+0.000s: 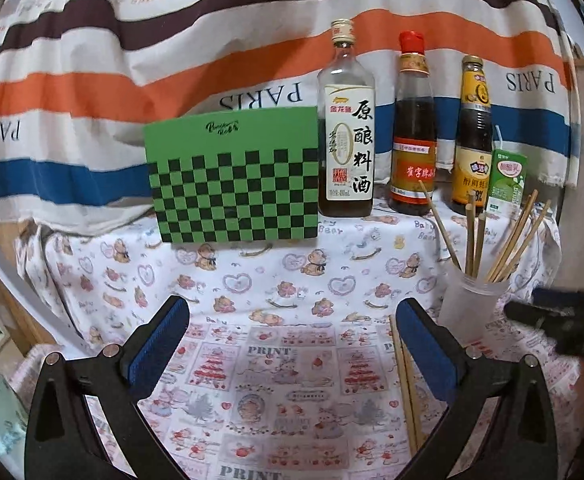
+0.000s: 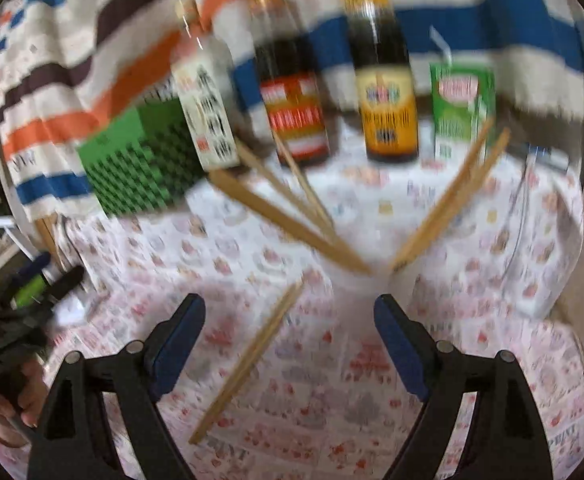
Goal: Organize utensils
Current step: 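Move the open right tool down to the loose chopsticks on the table, then close the right tool on the loose wooden chopsticks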
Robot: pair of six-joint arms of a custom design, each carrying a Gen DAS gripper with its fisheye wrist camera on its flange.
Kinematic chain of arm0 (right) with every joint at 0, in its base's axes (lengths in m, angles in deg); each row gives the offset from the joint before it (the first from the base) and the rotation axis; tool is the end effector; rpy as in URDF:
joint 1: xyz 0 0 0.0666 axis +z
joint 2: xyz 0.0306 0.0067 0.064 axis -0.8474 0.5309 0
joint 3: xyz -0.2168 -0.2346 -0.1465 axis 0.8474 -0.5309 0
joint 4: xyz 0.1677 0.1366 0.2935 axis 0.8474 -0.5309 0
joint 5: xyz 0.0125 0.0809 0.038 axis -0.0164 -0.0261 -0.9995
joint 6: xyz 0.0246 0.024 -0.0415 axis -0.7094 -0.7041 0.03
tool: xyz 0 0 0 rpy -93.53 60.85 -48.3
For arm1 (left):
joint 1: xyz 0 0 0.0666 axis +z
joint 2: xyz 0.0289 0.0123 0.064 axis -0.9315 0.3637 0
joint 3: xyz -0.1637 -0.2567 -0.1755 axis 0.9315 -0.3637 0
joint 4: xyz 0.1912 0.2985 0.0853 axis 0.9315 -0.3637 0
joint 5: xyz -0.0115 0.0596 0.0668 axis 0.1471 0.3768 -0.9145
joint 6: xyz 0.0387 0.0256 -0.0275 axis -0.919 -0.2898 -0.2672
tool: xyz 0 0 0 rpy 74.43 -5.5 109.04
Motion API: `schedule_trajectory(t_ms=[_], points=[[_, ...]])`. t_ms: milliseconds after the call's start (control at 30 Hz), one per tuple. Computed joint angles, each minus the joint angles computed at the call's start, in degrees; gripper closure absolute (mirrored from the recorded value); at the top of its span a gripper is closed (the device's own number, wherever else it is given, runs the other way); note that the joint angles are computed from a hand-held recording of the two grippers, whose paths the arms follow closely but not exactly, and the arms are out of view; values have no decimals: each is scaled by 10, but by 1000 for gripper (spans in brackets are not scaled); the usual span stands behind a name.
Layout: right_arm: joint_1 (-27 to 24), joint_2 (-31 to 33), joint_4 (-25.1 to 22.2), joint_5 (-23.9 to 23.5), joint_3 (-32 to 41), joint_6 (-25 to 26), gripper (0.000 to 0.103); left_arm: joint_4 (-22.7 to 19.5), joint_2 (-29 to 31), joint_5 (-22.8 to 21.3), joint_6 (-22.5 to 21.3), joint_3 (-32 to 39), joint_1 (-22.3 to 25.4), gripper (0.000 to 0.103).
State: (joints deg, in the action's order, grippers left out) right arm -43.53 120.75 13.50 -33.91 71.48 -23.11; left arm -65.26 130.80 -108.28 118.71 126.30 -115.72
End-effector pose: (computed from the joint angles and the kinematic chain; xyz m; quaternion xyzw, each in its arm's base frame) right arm 0.4789 0.1355 0.4461 -0.2316 0.8551 0.1946 0.4211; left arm 0.3638 -0.3463 0.4630 -0.1466 0.8125 0.1032 0.5548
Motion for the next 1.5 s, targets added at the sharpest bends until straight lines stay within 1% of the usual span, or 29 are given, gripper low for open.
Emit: schedule_trajectory(t_ms=[100, 167, 200, 233, 267, 300, 333, 367, 400, 433, 500, 533, 600, 667, 700, 800, 867, 900, 1000, 1100, 1167, 1233, 1300, 1333, 1433, 1500], points=[[11, 6, -7, 35, -10, 12, 18, -25, 18, 19, 10, 12, 9, 1], [19, 12, -20, 49, -10, 26, 18, -29, 26, 51, 6, 16, 16, 1], [23, 18, -33, 56, -5, 35, 20, -40, 29, 71, 13, 20, 21, 1], [29, 25, -49, 71, 0, 49, 25, -65, 35, 81, 31, 31, 24, 1], [33, 28, -52, 85, -1, 58, 28, -79, 37, 83, 41, 36, 25, 1], [37, 30, -54, 97, -2, 64, 34, -79, 32, 81, 45, 33, 26, 1], [41, 37, -65, 103, 1, 69, 38, -69, 24, 73, 46, 23, 27, 1], [42, 42, -77, 101, 7, 69, 41, -65, 20, 65, 52, 16, 27, 1], [43, 49, -90, 95, 13, 67, 46, -73, 19, 62, 65, 15, 30, 1], [43, 55, -104, 87, 19, 65, 48, -78, 18, 67, 74, 14, 34, 1], [46, 56, -106, 87, 19, 64, 51, -81, 17, 87, 87, 8, 43, 1], [50, 55, -105, 96, 18, 70, 54, -81, 17, 96, 94, 5, 48, 1], [61, 47, -99, 123, 11, 85, 55, -91, 21, 107, 104, 6, 54, 1], [68, 42, -98, 136, 8, 87, 55, -83, 16, 97, 106, -3, 54, 1], [70, 44, -108, 131, 14, 82, 55, -83, 16, 89, 109, -4, 54, 1], [72, 64, -158, 104, 46, 56, 60, -81, 10, 71, 117, -12, 53, 1], [78, 79, -188, 101, 68, 30, 66, -92, 10, 64, 128, -9, 52, 1], [81, 86, -200, 103, 77, 22, 70, -94, 9, 59, 134, -9, 51, 1], [96, 105, -233, 129, 102, 5, 79, -92, 2, 39, 145, -14, 47, 1], [98, 125, -258, 119, 130, -18, 80, -87, -5, 28, 154, -22, 46, 1], [99, 140, -275, 123, 151, -42, 84, -89, -8, 21, 157, -23, 46, 1], [106, 146, -276, 145, 159, -51, 92, -92, -11, 11, 161, -24, 45, 1], [113, 151, -278, 158, 165, -44, 94, -90, -16, 4, 165, -29, 44, 1], [114, 155, -287, 157, 170, -48, 94, -92, -16, 3, 166, -30, 45, 1], [111, 171, -315, 134, 189, -64, 94, -106, -13, -3, 179, -26, 47, 1], [111, 174, -318, 130, 193, -68, 94, -112, -11, -1, 184, -24, 48, 1]])
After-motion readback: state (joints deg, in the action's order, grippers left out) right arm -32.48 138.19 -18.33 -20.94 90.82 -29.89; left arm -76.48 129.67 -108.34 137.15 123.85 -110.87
